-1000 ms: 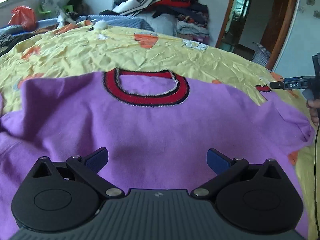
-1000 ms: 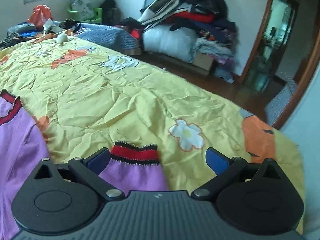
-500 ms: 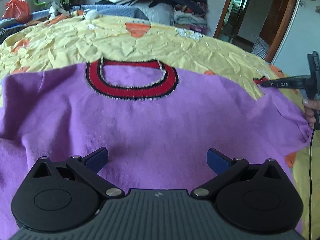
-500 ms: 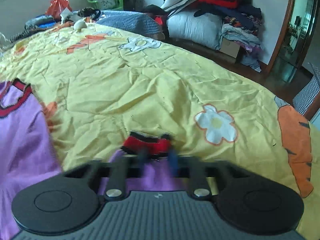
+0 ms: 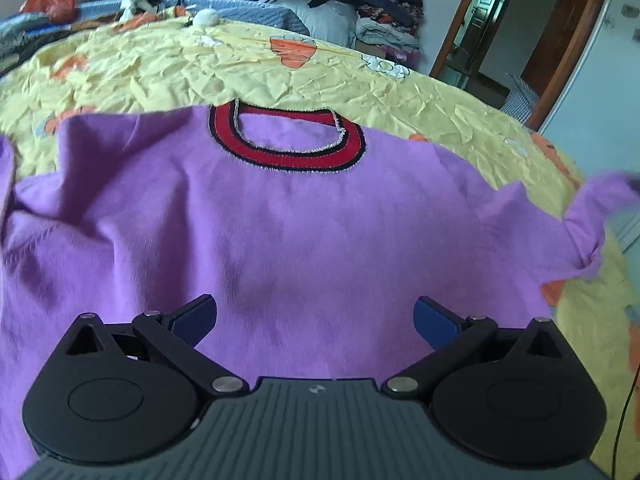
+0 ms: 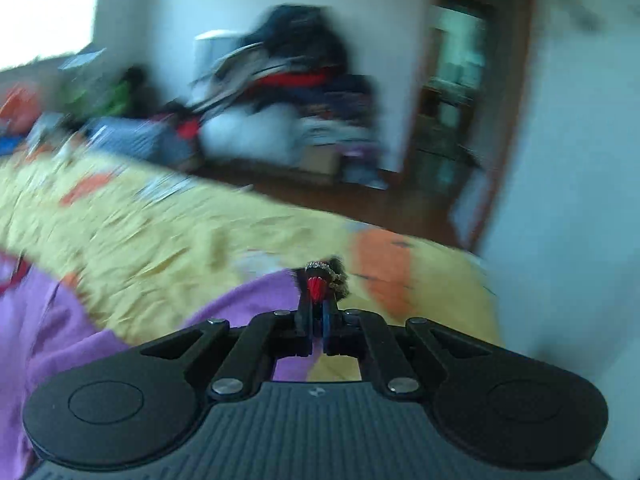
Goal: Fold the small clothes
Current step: 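Lift the cuff and fold the sleeve across the sweater body, then release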
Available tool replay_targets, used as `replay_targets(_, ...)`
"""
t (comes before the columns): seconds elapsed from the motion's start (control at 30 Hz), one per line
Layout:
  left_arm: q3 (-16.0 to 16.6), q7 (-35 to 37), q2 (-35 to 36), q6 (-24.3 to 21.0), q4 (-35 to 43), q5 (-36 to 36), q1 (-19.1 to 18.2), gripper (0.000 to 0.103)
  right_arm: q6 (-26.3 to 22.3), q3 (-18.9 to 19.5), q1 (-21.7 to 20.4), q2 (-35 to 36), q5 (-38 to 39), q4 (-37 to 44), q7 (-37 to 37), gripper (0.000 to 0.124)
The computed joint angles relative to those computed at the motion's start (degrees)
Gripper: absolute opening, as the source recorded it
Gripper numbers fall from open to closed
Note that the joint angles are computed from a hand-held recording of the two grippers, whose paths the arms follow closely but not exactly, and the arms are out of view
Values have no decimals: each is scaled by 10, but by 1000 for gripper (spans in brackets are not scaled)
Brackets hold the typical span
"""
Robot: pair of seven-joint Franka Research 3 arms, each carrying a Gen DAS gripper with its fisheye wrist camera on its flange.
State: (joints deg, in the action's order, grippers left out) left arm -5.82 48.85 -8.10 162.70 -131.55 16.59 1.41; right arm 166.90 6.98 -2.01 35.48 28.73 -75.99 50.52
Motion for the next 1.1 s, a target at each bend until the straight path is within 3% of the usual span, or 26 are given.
replay_targets(0.13, 14, 51, -10, 1, -11, -76, -22, 103, 22, -37, -25, -51, 34, -85, 82, 4)
replay_targets(0.27, 10, 60, -12, -12, -11, -91, -24, 103, 39, -51, -50, -81, 52, -144, 127, 4)
replay_targets(0.37, 11, 75, -15, -14, -14, -111, -32, 103, 18, -99, -30, -88, 11, -173, 189, 4)
replay_targets(0.43, 9, 80, -15, -18, -15, -114, -33, 103, 17, -106, -31, -87, -6, -190, 211, 4)
replay_targets(0.47, 8, 84, -14, -21, -14, -116, -35, 103, -1, -89, -48, -85, 4, -189, 207, 4)
replay_targets(0.53, 9, 99, -14, -30, -13, -126, -40, 103, -28, -92, -49, -83, 1, -195, 231, 5)
replay_targets(0.6, 8, 105, -15, -33, -14, -128, -41, 103, -54, -66, -73, -85, 33, -199, 228, 18)
replay_targets(0.67, 7, 106, -16, -34, -15, -128, -40, 103, -44, -15, -115, -93, 122, -215, 184, 64)
replay_targets(0.7, 7, 107, -15, -37, -15, -131, -41, 103, -27, 25, -148, -96, 207, -226, 125, 69)
replay_targets(0.87, 9, 114, -16, -42, -13, -146, -41, 103, -42, 79, -205, -84, 416, -223, 22, 71)
replay_targets(0.93, 9, 117, -14, -46, -11, -151, -42, 103, -64, 87, -218, -73, 480, -211, -18, 66)
replay_targets(1.0, 9, 118, -16, -46, -13, -152, -41, 103, -91, 84, -219, -51, 513, -183, -29, 32)
replay_targets(1.03, 8, 117, -18, -46, -15, -150, -41, 103, -102, 80, -219, -48, 526, -177, -30, 9)
replay_targets(1.1, 9, 118, -24, -43, -20, -149, -40, 103, -87, 80, -218, -48, 589, -170, -83, 5)
